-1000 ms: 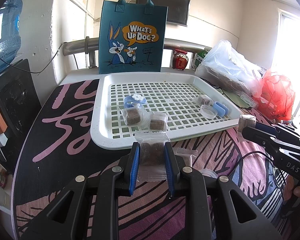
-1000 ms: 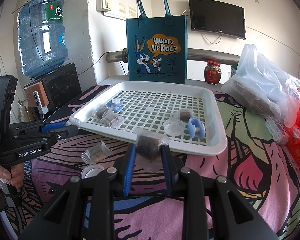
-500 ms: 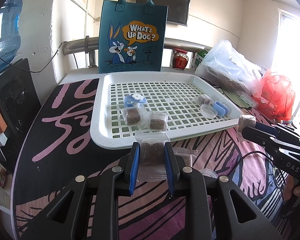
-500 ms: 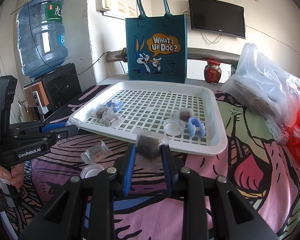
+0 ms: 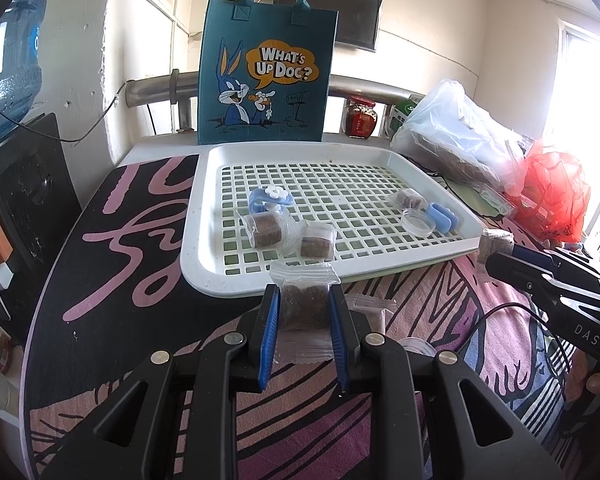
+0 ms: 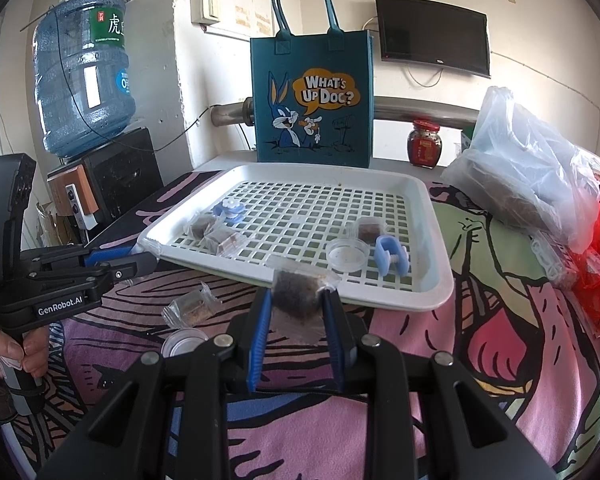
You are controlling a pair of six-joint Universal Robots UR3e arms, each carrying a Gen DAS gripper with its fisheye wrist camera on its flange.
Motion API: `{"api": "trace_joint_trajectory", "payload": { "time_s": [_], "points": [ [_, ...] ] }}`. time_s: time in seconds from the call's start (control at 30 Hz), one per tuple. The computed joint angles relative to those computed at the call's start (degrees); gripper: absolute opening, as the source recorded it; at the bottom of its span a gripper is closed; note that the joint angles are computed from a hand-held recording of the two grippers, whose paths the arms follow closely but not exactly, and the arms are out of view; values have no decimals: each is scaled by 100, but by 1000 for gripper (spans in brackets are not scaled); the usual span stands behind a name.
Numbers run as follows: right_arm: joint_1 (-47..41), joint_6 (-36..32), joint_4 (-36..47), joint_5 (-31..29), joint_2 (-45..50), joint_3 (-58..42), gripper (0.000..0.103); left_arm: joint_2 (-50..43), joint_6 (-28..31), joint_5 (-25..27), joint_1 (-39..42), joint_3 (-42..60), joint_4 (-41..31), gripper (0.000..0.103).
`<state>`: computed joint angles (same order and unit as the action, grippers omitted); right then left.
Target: Organize objects
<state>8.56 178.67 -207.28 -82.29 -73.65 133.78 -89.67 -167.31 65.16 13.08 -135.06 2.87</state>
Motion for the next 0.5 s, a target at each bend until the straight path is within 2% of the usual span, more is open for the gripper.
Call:
{"api": "trace_joint_trajectory", "payload": {
  "time_s": [0.5],
  "points": [
    [-60, 39, 96, 62, -61, 19, 26, 103, 52, -205, 132, 23, -180, 23]
  ]
}}
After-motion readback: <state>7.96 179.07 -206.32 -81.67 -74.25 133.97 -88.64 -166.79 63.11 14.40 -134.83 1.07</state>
